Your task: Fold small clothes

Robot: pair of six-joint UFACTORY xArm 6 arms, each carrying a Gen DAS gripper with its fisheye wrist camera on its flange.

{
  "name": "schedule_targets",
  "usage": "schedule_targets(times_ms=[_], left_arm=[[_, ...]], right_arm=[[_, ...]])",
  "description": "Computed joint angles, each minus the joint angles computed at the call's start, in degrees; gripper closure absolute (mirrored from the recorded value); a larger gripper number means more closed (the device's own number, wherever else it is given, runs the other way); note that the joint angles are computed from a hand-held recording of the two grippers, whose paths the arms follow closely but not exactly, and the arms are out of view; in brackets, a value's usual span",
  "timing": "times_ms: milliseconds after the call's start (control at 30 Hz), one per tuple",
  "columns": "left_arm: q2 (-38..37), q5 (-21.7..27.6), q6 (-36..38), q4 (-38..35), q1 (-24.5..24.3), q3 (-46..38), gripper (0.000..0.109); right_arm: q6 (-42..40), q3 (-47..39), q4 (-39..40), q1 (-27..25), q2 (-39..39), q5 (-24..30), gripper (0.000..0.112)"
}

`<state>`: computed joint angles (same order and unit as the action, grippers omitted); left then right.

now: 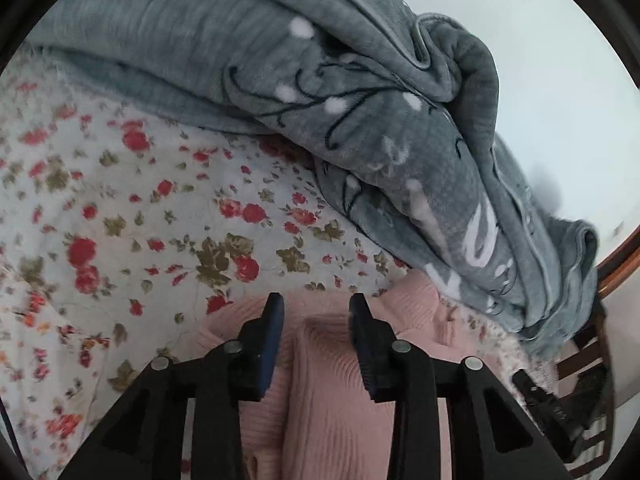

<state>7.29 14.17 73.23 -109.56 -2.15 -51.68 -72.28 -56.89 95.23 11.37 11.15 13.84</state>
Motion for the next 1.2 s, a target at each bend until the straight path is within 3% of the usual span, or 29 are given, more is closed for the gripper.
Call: schedule_targets(times_ms=[33,133,200,233,367,500,600,667,800,867,967,1200], left_arm=[[0.08,1.56,1.26,-1.13,0.68,0.30,0.074],[-1.23,6.69,6.33,-5.84,3.20,2.32,0.068],[-2.68,7.72,12.22,-11.56,3.84,3.38,0.050],[-2.66,7.65,14.32,-13.65,3.80,3.05,0.048],[-3.36,7.26,16.99,-16.13,3.76,3.43,0.047],[-1.23,3.07,13.06,-11.32,1.39,1.17,0.047],[0.39,-1.73,8.91,-5.62,-1.05,-0.41,0.049],[1.66,-5.36,6.67,-2.18,-3.04,-1.46,0.050],[2.41,-9.75,10.88,-4.70,-5.16,-2.79,0.068],[2.35,-9.55,10.96,-4.91,-4.95,-2.70,0.078],[2.46,-8.95,10.29,-5.49,-4.32,-2.68,0.085],[2.73,-9.36,7.01,-3.23,-4.37,-2.59,0.088]], right_arm=[[-1.54,-0.25,1.50,-0.22,0.51,-0.11,0.081],[1.50,-0.46,-0.47,-1.46,1.78,1.31,0.080],[0.70,-0.40,0.79,-2.33,1.86,2.55,0.079],[1.21,-0.45,0.05,-2.21,2.13,2.42,0.077],[5.61,-0.79,-6.63,-0.48,3.34,0.33,0.076],[5.99,-0.73,-8.33,0.61,3.62,-1.54,0.076],[6.71,-0.95,-9.09,0.94,4.06,-2.50,0.079],[7.96,-1.15,-10.06,0.61,4.46,-2.25,0.096],[8.70,-1.33,-10.55,0.03,4.69,-0.84,0.102],[8.79,-1.26,-10.91,0.31,4.67,-1.24,0.103],[7.96,-1.24,-9.57,0.09,4.46,-0.90,0.105],[8.49,-1.03,-9.53,-0.29,4.42,-0.81,0.106]])
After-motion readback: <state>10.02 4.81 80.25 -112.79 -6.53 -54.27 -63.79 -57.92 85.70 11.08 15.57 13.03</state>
